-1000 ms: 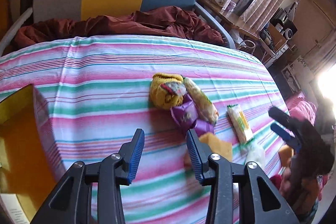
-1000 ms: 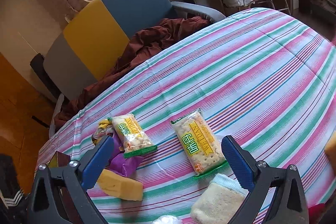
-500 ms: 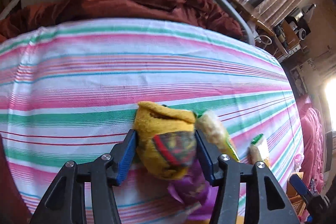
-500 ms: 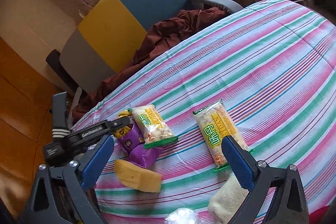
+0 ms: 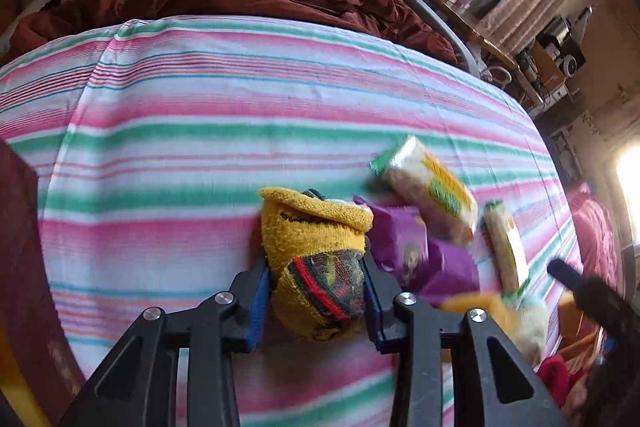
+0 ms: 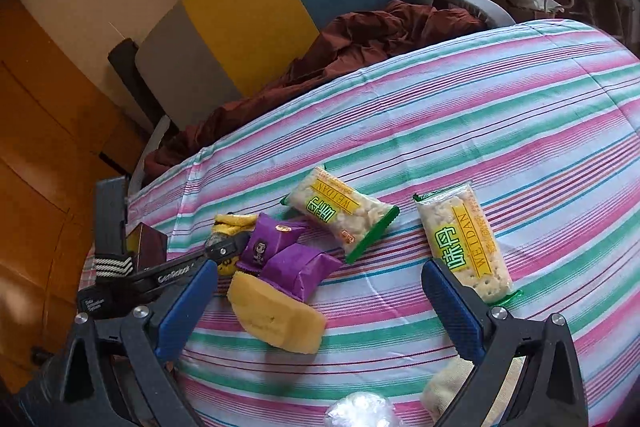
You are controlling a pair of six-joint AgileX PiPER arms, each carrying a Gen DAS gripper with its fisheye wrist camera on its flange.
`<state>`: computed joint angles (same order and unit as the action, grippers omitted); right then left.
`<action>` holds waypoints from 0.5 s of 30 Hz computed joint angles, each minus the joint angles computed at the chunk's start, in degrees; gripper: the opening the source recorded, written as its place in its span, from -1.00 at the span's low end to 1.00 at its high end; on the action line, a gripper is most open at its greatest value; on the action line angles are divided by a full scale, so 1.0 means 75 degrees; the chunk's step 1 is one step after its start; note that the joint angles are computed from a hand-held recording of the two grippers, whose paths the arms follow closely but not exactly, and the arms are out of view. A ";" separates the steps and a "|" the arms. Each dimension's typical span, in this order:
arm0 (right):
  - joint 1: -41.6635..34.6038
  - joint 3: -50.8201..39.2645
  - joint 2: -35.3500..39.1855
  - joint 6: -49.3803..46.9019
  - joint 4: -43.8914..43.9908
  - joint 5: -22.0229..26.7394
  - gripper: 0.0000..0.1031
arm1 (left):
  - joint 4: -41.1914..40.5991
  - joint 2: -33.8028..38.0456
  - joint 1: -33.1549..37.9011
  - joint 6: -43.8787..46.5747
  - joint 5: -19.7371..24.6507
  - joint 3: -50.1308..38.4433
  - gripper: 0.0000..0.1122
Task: Organize objects
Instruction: 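Grasp the yellow knitted toy with the left gripper and lift it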
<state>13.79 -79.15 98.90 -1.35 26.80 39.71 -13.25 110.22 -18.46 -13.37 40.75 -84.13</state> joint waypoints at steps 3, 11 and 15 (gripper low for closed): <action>0.0069 -0.0066 0.0087 -0.0027 -0.0056 0.0047 0.99 | -0.0136 -0.0459 -0.0235 0.0079 -0.0251 0.0709 -0.31; 0.0484 -0.0379 0.0326 0.0284 -0.0776 0.0019 0.99 | 0.0057 -0.1984 -0.1082 -0.0189 -0.1027 0.2782 -0.31; 0.0507 -0.0247 0.0193 -0.0286 -0.0254 -0.0216 0.99 | 0.0268 -0.2640 -0.1545 -0.0389 -0.1358 0.3630 -0.31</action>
<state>17.60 -81.01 100.35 -3.49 24.90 38.09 -11.24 90.42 -30.05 -16.29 30.56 -56.91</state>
